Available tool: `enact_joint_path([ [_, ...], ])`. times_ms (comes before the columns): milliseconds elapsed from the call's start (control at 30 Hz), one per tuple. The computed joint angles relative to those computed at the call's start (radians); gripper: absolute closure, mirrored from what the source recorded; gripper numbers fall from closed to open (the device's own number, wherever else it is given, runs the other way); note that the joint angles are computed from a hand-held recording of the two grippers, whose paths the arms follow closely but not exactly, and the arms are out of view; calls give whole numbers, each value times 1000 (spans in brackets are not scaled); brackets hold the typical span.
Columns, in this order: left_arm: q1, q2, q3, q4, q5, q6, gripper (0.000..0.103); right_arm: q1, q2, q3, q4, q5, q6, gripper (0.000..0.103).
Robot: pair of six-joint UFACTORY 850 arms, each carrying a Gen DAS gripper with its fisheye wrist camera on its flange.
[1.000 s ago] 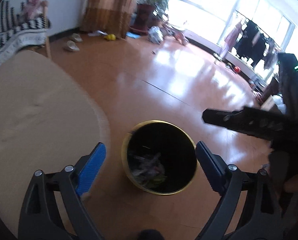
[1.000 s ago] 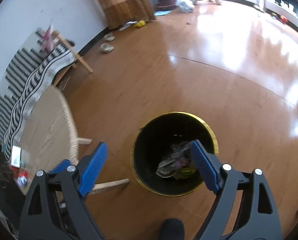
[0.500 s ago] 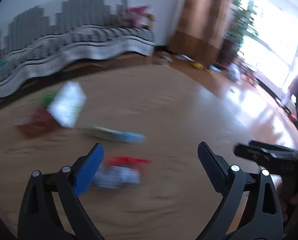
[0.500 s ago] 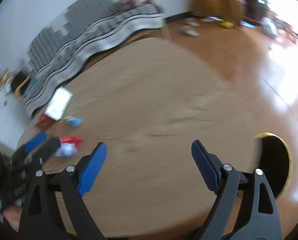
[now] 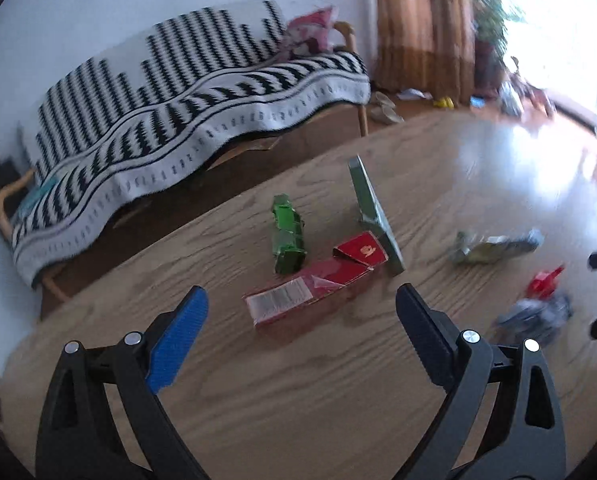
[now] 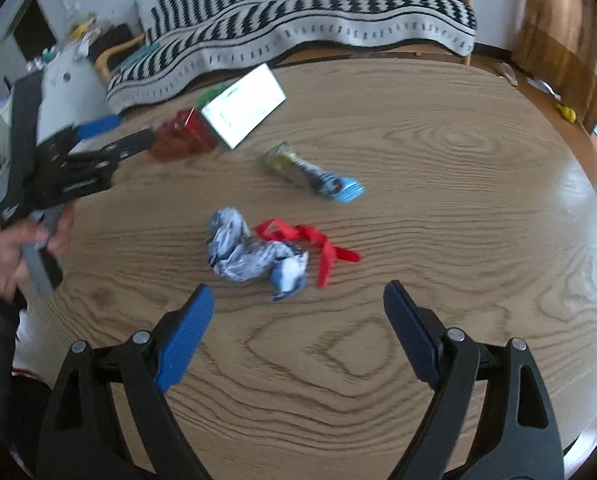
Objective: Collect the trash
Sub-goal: 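Swing both open tools back to the table, then grasp the red cigarette box with the left tool while the right tool grasps the crumpled foil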
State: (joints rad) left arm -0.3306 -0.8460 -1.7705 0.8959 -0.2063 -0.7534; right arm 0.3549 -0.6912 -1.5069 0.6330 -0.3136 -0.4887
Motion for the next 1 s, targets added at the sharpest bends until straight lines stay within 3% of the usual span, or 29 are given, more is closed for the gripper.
enact_joint_path([
  [133,-2,-63,-68,-84,-22,107,12,7,-1,-2,10,0,-44,19],
  [233,-2,-91,-109,-223,-25,255,22,13,2,3,2,6,-59,19],
  [300,-7,-103,-124,-216,-51,270,51,18,-2,-2,-6,5,-57,19],
  [400,-9,-81,-97,-211,-53,244,64,25,-9,-11,-1,1,-62,19],
  [600,-21,19,27,-76,-61,23,72,39,-27,-39,22,-17,-76,19],
  [700,-44,84,101,32,-82,-113,72,49,-46,-64,-68,-22,32,19],
  [800,-65,138,162,40,-78,-153,72,60,-64,-86,-142,-11,130,24],
  [833,-71,151,175,44,-75,-168,72,65,-69,-94,-193,-8,181,31],
  [900,-85,177,205,59,-73,-222,72,74,-73,-100,-281,-4,270,62],
  [933,-89,188,216,41,-70,-223,72,73,-70,-99,-264,-16,256,68],
  [967,-93,196,224,30,-72,-225,72,71,-67,-97,-228,-22,223,89],
  [1000,-100,206,237,37,-75,-248,72,72,-57,-84,-234,-12,226,95],
])
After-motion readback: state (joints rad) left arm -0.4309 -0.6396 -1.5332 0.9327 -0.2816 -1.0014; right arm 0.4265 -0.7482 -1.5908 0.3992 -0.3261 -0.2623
